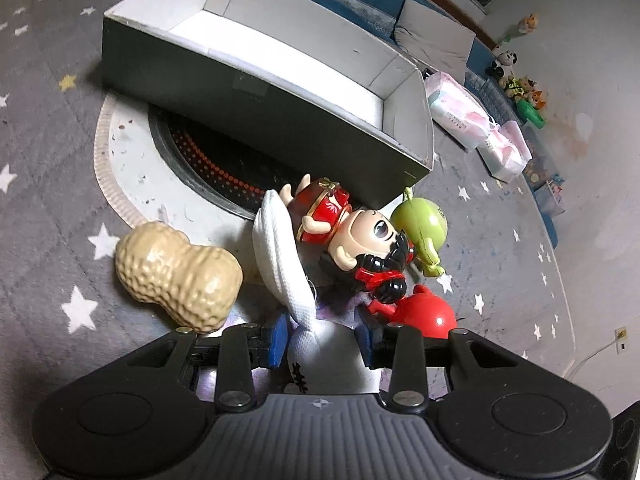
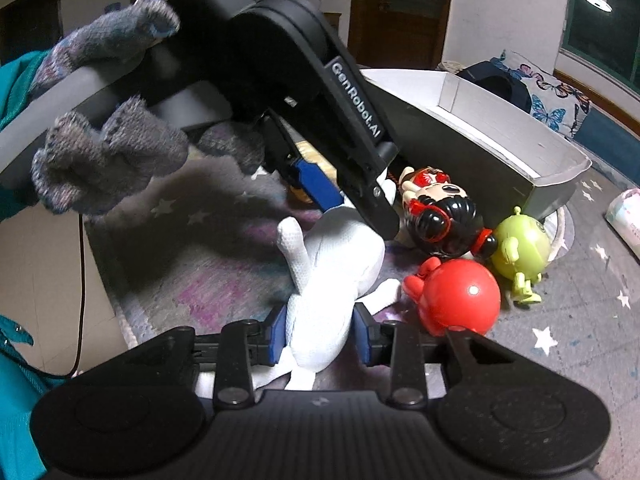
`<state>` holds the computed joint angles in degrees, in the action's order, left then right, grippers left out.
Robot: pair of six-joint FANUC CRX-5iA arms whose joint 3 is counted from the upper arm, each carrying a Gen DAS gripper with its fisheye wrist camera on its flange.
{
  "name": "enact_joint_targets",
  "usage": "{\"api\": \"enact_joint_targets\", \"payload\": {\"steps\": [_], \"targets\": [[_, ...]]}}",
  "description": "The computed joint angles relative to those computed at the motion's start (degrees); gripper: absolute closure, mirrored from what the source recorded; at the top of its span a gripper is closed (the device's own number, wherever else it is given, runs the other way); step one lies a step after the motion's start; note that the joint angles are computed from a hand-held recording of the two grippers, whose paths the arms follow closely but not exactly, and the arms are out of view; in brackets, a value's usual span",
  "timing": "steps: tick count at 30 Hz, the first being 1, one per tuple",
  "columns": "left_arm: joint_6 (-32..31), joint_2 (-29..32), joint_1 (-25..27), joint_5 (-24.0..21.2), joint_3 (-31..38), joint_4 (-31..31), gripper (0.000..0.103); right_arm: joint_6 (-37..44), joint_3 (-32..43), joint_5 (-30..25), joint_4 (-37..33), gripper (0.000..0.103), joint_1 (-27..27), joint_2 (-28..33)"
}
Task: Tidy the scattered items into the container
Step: 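Close both grippers on the white plush rabbit and lift it, then carry the held rabbit with both grippers over the open box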
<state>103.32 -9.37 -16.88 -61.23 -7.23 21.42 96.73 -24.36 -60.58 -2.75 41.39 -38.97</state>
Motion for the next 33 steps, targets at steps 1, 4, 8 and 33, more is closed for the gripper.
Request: {"api": "enact_joint_targets", "payload": {"steps": [1, 4, 8, 33], "targets": [[-0.1, 0.0, 0.0, 0.2, -0.2, 0.3, 0.064, -0.3, 0.1, 0.1, -0.2, 0.069, -0.2, 0.2], [-0.5, -0.6, 0.1, 1.1, -1.1, 0.7, 0.067, -1.6, 0.2, 0.3, -0.2, 0.069, -0.6, 0.2], [-1.1, -2.0, 0.0, 2.0, -2.3, 0.9, 0.070, -3.1, -0.2, 0.0, 1.3, 0.072, 0.8, -0.5], [-0.8, 3.7, 3.9, 13.2, 10.8, 1.3, 0.071, 20.6, 19.6, 6.5, 2.1, 0.073, -7.4, 18.0]]}}
